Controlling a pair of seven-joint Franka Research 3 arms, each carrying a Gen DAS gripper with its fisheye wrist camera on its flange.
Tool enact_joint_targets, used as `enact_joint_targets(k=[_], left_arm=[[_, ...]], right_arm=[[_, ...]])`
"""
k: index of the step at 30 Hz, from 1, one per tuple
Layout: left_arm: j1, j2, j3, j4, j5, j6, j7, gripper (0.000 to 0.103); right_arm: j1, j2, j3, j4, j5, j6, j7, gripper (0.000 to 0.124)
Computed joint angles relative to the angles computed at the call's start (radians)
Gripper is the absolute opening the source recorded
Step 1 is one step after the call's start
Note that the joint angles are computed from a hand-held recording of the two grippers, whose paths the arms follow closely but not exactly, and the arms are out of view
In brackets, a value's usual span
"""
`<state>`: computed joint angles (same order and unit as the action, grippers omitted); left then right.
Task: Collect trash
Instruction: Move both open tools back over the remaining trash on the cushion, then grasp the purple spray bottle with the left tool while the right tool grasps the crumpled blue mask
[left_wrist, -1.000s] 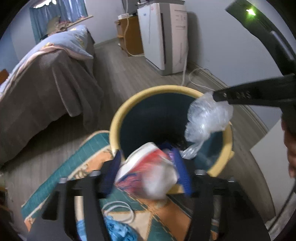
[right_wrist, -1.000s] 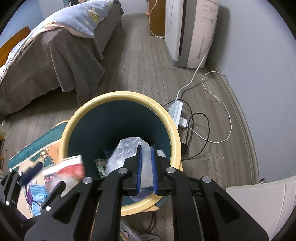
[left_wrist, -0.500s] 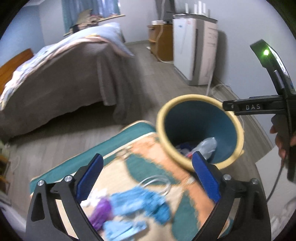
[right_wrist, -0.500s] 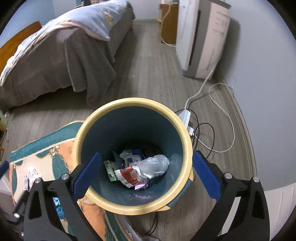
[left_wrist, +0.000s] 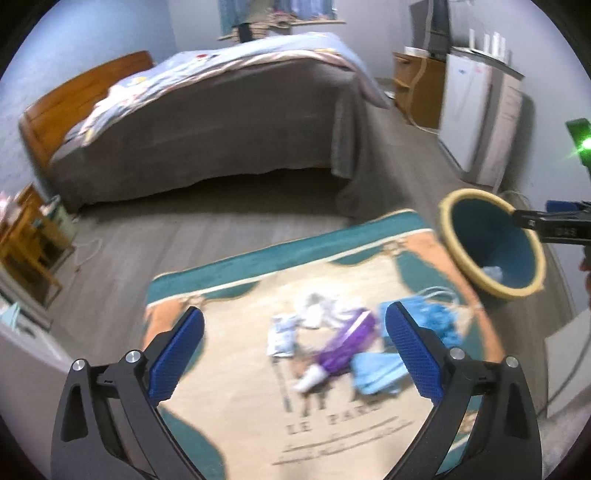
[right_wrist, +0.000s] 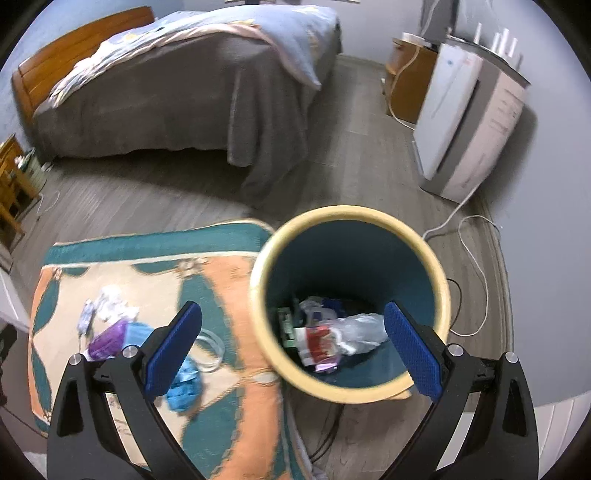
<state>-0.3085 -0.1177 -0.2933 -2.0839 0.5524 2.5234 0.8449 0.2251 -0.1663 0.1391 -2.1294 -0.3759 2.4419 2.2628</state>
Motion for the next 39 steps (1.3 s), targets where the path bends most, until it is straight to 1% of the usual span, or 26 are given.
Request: enact_joint_targets(k=[2,4,8,10,12,14,16,17,20,24,27,30,34,38,39], left_arm=[[0.008,-0.014,0.016,-0.028,-0.038,0.004,0.005,0.098],[0.020,-0.019,0.021,-0.046,-0.038,0.003,-0.008,0.098],[0.032,-0.026,0.027,-0.075,-0.041,0.004,0.014,0.098],[0.035,-0.024,0.032,-0.090,-0.061,0.026,0.029,0.098],[0.034,-0.022,0.040,-0.111,-0.099,0.051,0.051,0.098],[0.036,-0.013,0.040,-0.118,-0.119,0.049,0.063,0.098],[0.040,-0.002,0.036,-0.118,-0.110,0.037,0.057,0.098],[0.043,0.003,0.036,-0.122,-0.103,0.040,0.050,0.098],[0.045,0.015,0.034,-0.125,-0.084,0.046,0.053,0.098],[0.036,0.041,0.040,-0.124,-0.117,0.089,0.115,0.098],[0.029,0.065,0.037,-0.112,-0.130,0.107,0.150,0.098],[0.021,0.079,0.039,-0.117,-0.163,0.159,0.211,0.098],[0.017,0.107,0.036,-0.101,-0.171,0.168,0.218,0.098],[0.011,0.133,0.034,-0.091,-0.187,0.198,0.218,0.096],[0.010,0.140,0.034,-0.089,-0.202,0.206,0.229,0.095]], right_arm=[[0.014,0.006,0.004,0.001,0.039,0.012,0.005,0.097],[0.024,0.021,0.014,0.011,0.044,0.010,0.023,0.097],[0.055,0.067,0.030,0.050,-0.001,-0.044,0.076,0.097],[0.075,0.086,0.030,0.056,-0.010,-0.053,0.102,0.097],[0.095,0.106,0.024,0.055,0.016,-0.050,0.102,0.097],[0.113,0.127,0.020,0.067,0.014,-0.073,0.095,0.097],[0.130,0.151,0.017,0.086,-0.024,-0.105,0.108,0.097],[0.137,0.153,0.013,0.085,-0.029,-0.107,0.110,0.097],[0.152,0.165,0.002,0.089,-0.002,-0.104,0.091,0.097],[0.163,0.174,-0.007,0.090,-0.009,-0.102,0.107,0.097],[0.167,0.177,-0.012,0.088,-0.001,-0.101,0.109,0.097],[0.168,0.181,-0.015,0.085,0.018,-0.093,0.098,0.097],[0.166,0.182,-0.021,0.076,0.031,-0.078,0.093,0.097],[0.158,0.177,-0.025,0.057,0.099,-0.053,0.064,0.093],[0.155,0.176,-0.026,0.053,0.123,-0.048,0.051,0.087]])
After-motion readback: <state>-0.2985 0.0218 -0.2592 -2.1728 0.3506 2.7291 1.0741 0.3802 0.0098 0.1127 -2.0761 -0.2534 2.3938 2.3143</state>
